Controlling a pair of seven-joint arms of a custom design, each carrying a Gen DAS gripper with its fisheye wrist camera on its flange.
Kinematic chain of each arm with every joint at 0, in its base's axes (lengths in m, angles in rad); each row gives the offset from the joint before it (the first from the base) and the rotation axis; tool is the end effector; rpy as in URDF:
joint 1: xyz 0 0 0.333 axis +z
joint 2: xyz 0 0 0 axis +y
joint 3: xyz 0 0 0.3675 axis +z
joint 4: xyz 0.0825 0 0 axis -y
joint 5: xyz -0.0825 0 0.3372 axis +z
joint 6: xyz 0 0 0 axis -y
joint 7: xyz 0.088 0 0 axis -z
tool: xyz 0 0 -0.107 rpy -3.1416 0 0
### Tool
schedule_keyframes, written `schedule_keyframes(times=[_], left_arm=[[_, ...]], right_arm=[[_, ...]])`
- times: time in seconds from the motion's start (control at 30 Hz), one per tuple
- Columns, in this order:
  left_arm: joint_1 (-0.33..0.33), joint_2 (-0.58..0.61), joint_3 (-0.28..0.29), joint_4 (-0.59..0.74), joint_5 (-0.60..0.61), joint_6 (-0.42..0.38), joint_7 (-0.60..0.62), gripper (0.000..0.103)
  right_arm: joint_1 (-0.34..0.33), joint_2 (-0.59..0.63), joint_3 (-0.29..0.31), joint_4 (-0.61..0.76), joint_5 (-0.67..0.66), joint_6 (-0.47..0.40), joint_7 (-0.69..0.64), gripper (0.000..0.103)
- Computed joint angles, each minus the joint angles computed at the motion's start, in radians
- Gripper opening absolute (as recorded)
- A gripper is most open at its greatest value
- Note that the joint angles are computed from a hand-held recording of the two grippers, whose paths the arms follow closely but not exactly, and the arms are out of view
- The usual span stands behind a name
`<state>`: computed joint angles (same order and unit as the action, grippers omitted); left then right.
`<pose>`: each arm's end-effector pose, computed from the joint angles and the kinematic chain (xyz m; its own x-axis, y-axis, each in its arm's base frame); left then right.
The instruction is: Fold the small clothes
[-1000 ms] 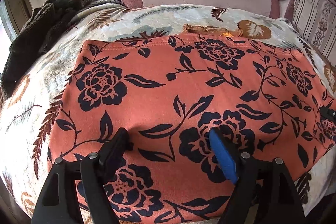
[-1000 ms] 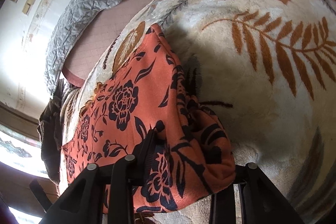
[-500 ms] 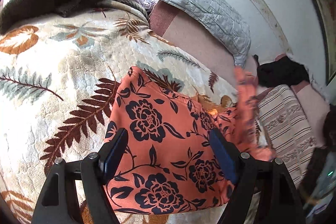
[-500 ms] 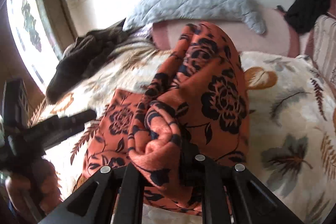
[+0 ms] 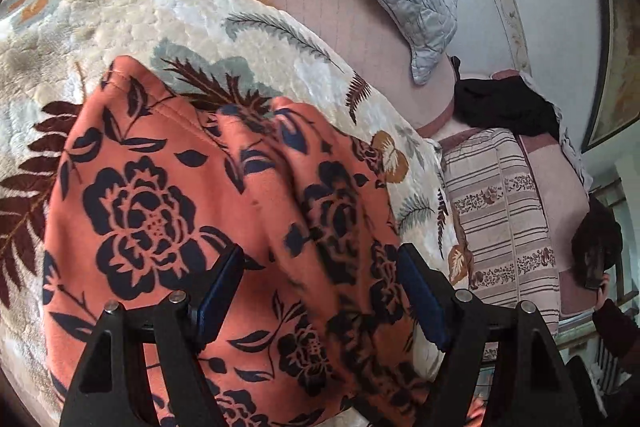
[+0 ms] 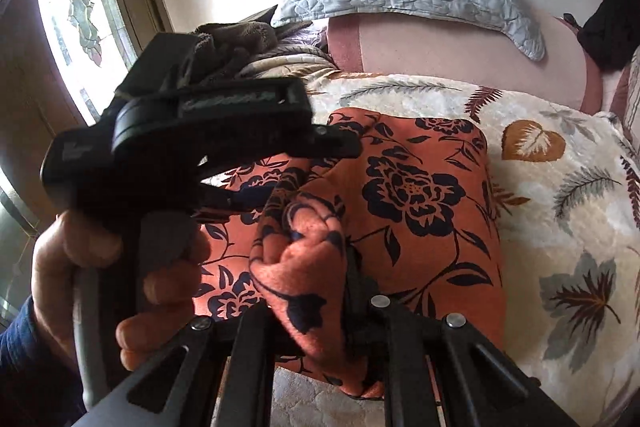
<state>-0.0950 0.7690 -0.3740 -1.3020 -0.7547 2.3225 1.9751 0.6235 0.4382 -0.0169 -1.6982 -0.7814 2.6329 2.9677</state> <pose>0.7129 -0.2709 0.4012 -0.3093 -0.6249 0.7168 -0.9457 0.1227 -0.3011 0.5509 0.4059 0.4614 -0.1304 -0.9800 -0.1504 -0.7468 0.1969 -0.6353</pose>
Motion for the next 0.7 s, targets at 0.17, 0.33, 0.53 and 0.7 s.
schedule_keyframes(times=[0.17,0.33,0.53,0.7], left_arm=[[-0.063,0.089,0.053,0.201,0.175,-0.121,-0.04,0.018],[0.011,0.036,0.011,0.157,0.148,-0.079,0.139,0.017],[-0.006,0.125,0.101,0.246,0.241,-0.132,0.06,0.018],[0.033,0.116,0.051,0.224,0.216,-0.108,0.116,0.018]], right_arm=[[0.006,0.034,0.008,0.034,0.028,-0.006,-0.033,0.011],[0.025,0.063,-0.003,0.131,0.02,-0.003,-0.057,0.011],[0.017,0.22,0.043,0.307,0.176,-0.038,-0.201,0.011],[0.061,0.233,-0.013,0.314,0.218,-0.028,-0.191,0.012]])
